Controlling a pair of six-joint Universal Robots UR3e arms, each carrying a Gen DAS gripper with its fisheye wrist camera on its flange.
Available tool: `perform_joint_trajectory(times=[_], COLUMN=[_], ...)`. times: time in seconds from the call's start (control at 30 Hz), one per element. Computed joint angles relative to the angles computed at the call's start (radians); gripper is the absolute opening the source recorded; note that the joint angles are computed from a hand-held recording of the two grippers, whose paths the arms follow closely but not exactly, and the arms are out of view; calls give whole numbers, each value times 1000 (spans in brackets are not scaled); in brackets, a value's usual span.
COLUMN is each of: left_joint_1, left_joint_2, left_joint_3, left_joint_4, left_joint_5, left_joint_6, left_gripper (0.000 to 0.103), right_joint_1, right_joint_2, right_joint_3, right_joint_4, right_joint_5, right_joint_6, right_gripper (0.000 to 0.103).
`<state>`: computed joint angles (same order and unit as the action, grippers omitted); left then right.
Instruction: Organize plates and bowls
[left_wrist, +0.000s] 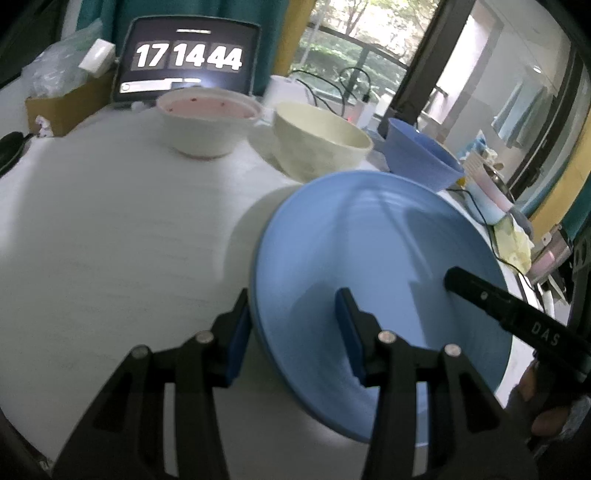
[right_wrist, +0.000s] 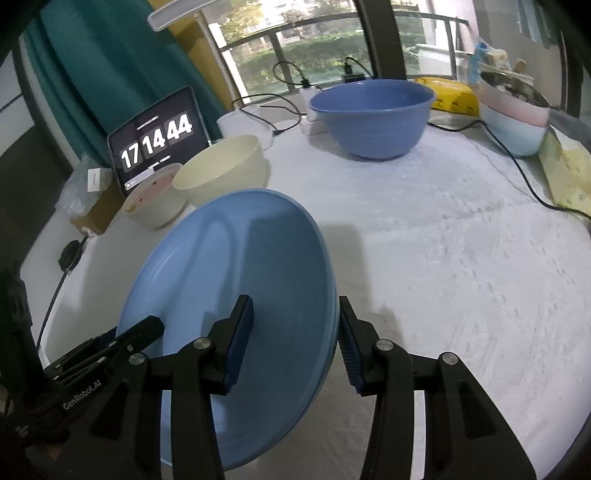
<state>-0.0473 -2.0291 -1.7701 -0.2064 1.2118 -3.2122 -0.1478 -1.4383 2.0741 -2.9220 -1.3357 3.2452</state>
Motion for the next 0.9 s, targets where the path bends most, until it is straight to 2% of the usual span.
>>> perform_joint_trajectory(times=[0.33, 0.9], left_joint_1=[96, 170], left_joint_2=[41, 48], left_joint_3=[-70, -90], left_joint_4=[19, -6], left_joint_5=[-27, 0], left_joint_6=[16, 36], left_gripper=[46, 46], right_joint_1=[113, 203], right_joint_2=[117, 264], right_joint_3=[-153, -342], right_joint_4=[37, 120], right_joint_5=[-41, -39], right_joint_6=[26, 51], right_gripper=[48, 48])
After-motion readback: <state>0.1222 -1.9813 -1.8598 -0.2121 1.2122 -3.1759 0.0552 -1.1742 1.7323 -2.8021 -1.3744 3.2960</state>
